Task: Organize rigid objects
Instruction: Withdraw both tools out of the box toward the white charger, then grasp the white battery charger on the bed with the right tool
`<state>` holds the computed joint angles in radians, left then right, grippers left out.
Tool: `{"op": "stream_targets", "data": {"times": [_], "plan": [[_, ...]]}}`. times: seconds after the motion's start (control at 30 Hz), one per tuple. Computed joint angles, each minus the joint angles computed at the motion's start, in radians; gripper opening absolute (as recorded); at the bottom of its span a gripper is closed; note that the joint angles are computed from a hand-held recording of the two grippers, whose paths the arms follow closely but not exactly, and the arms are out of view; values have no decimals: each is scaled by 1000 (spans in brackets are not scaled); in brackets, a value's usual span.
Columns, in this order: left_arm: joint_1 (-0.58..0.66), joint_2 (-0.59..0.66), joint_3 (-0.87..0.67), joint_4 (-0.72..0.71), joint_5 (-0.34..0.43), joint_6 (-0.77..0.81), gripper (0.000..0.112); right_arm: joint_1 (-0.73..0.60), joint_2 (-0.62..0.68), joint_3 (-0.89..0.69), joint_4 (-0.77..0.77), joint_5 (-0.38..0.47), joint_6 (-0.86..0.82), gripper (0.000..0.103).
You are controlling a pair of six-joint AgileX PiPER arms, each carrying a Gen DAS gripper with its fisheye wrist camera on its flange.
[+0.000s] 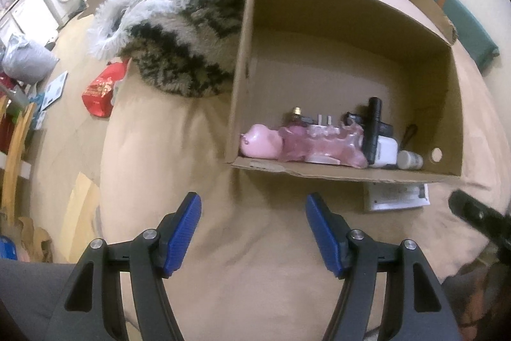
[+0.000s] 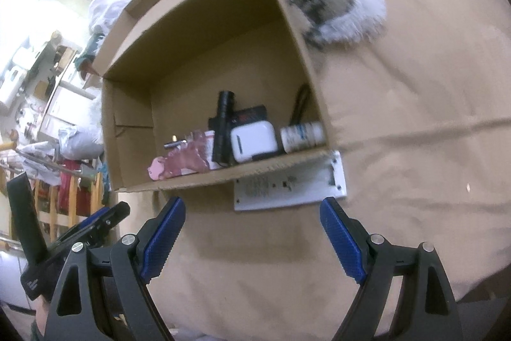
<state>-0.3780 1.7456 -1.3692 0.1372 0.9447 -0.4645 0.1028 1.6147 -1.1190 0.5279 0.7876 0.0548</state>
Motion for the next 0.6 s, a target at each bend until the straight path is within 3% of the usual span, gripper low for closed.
{"op": "stream_targets", "data": {"times": [0.17,0.3,0.4,0.6], "plan": [[25,13,17,26,-10,-44,65,18,58,-21,-111,38,122,91],[76,24,16,-56,-7,-18,65,15,115,-37,-105,48,145,91],[80,26,13,-80,-8,-7,65,38,169,-74,-125,56,171,101],[60,30,0,-98,-3,26,65,98,245,-163,-258,68,261,101]]}}
